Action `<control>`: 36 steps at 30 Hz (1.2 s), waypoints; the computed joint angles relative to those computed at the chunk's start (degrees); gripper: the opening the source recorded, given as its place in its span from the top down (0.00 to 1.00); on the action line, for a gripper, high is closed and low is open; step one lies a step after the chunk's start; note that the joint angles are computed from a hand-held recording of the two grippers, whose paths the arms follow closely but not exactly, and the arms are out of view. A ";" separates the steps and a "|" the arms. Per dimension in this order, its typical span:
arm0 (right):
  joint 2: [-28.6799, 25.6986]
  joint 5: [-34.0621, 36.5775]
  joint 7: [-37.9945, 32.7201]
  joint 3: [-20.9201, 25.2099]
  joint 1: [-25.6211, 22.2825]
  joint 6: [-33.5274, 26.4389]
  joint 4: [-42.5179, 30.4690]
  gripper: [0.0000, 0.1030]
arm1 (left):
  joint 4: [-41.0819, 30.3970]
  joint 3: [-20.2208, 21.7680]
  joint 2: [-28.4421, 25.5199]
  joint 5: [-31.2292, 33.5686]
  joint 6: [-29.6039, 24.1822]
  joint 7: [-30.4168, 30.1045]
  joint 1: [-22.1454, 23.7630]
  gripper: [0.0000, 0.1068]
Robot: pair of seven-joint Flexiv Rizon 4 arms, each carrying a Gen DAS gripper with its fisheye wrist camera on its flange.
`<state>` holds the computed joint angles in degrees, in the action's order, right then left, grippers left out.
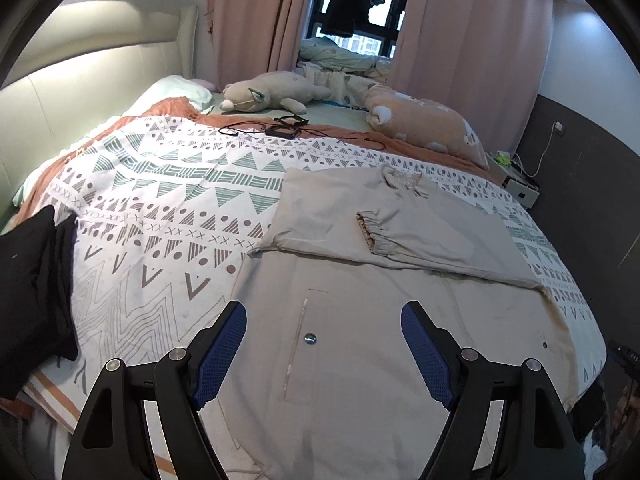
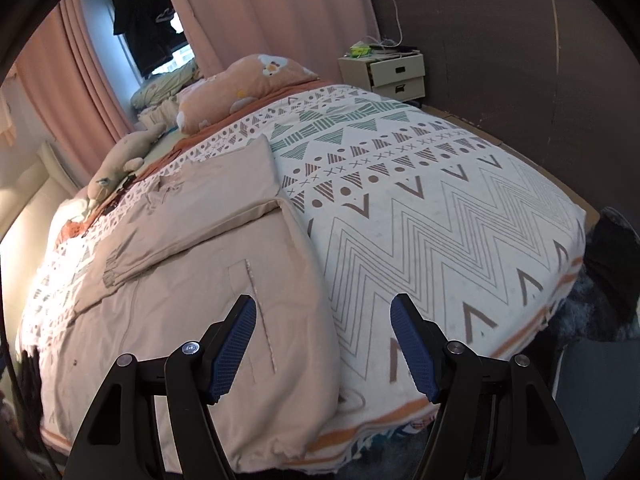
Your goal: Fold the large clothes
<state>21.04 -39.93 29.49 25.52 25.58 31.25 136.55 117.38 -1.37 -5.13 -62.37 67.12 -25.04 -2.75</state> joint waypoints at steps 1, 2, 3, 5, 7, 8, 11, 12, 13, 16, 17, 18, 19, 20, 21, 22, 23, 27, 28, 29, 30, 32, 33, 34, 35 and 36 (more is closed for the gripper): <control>0.00 0.60 0.85 0.81 0.36 -0.98 -0.26 0.33 | 1.25 0.11 1.14 -1.06 0.16 1.84 -0.12 0.25; 0.02 0.96 2.13 1.62 0.81 -1.61 -0.34 0.33 | 2.37 0.31 2.15 -2.06 0.38 3.50 -0.38 0.25; 0.01 1.12 3.23 2.17 1.22 -2.08 -0.39 0.33 | 3.38 0.64 3.08 -2.86 0.18 4.77 -0.61 0.25; -0.45 1.47 5.63 3.40 2.38 -3.26 -0.75 0.33 | 5.22 1.40 4.72 -4.42 -0.44 6.78 -1.11 0.24; -0.94 1.39 7.28 3.95 3.53 -3.87 -0.94 0.33 | 6.77 2.10 5.97 -5.43 -0.61 8.36 -1.60 0.22; -1.15 1.31 7.99 4.12 4.12 -3.90 -0.98 0.33 | 7.44 2.46 6.57 -5.91 -0.80 8.93 -1.78 0.18; -1.77 0.77 10.03 4.56 5.67 -4.16 -1.21 0.31 | 9.28 3.12 8.08 -9.20 -0.39 11.81 -2.58 0.11; -1.93 0.45 10.86 4.75 6.11 -4.33 -1.27 0.31 | 9.73 3.31 8.42 -10.11 -0.26 12.39 -2.77 0.09; -1.97 -0.03 11.64 4.65 6.43 -3.78 -1.01 0.31 | 10.06 3.49 8.65 -11.08 -0.31 12.97 -2.90 0.07; -1.90 -2.77 14.73 3.91 6.88 1.79 1.16 0.24 | 10.80 4.26 8.95 -11.99 -1.76 13.25 -2.55 0.06; -2.10 -3.69 15.74 3.78 6.86 3.32 1.78 0.22 | 11.04 4.39 8.91 -12.01 -2.02 12.94 -2.37 0.06; -2.63 -4.39 16.50 3.69 6.86 4.32 2.02 0.21 | 11.24 4.54 8.85 -11.91 -2.30 12.72 -2.13 0.06; -2.92 -5.04 17.17 3.52 6.88 5.46 2.46 0.20 | 11.39 4.61 8.67 -11.76 -2.39 12.46 -1.90 0.06; -3.23 -5.98 18.28 3.34 6.82 6.97 3.07 0.20 | 11.58 4.69 8.40 -11.74 -2.47 12.31 -1.65 0.06; -3.64 -6.98 19.67 3.24 6.72 8.22 3.50 0.20 | 11.76 4.80 8.13 -11.80 -2.79 12.18 -1.35 0.06; -3.84 -8.03 21.05 3.09 6.59 9.42 4.09 0.20 | 12.00 4.92 7.86 -11.84 -3.20 11.96 -1.02 0.06; -4.06 -9.30 22.66 2.99 6.42 10.58 4.64 0.20 | 12.10 5.05 7.40 -11.72 -3.69 11.53 -0.58 0.06; -4.87 -15.22 30.53 2.62 5.68 14.43 6.95 0.20 | 12.31 5.26 5.42 -11.62 -4.99 9.32 1.30 0.06; -5.24 -16.75 32.59 2.39 5.52 15.20 7.35 0.20 | 12.18 5.37 4.80 -10.81 -5.59 7.78 1.96 0.06; -5.39 -18.04 34.10 2.00 5.41 16.08 7.85 0.20 | 11.92 5.61 4.21 -9.57 -7.13 5.84 2.78 0.07; -5.49 -19.41 35.44 1.42 5.19 17.32 8.47 0.20 | 11.61 5.82 3.62 -8.88 -9.22 4.46 3.66 0.08; -5.84 -22.54 37.71 0.06 4.53 20.31 9.53 0.20 | 11.03 5.68 2.48 -8.15 -11.44 3.37 4.88 0.14; -5.56 -23.71 38.45 -0.51 4.17 21.56 10.18 0.20 | 10.78 5.47 1.88 -7.58 -11.87 3.05 5.28 0.16; -5.49 -24.93 39.23 -0.98 3.74 22.53 10.64 0.20 | 10.49 5.29 1.27 -6.71 -12.50 2.40 5.66 0.21; -5.35 -26.58 40.48 -1.63 3.09 23.80 11.27 0.21 | 10.05 5.12 0.55 -5.76 -13.23 1.38 6.07 0.27; -5.32 -28.44 42.22 -2.18 2.41 24.94 11.76 0.21 | 9.54 5.00 -0.17 -4.76 -14.04 0.16 6.53 0.29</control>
<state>15.72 -68.37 71.71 23.34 28.00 56.19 148.31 126.92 3.63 -5.30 -67.13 53.09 -24.88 3.78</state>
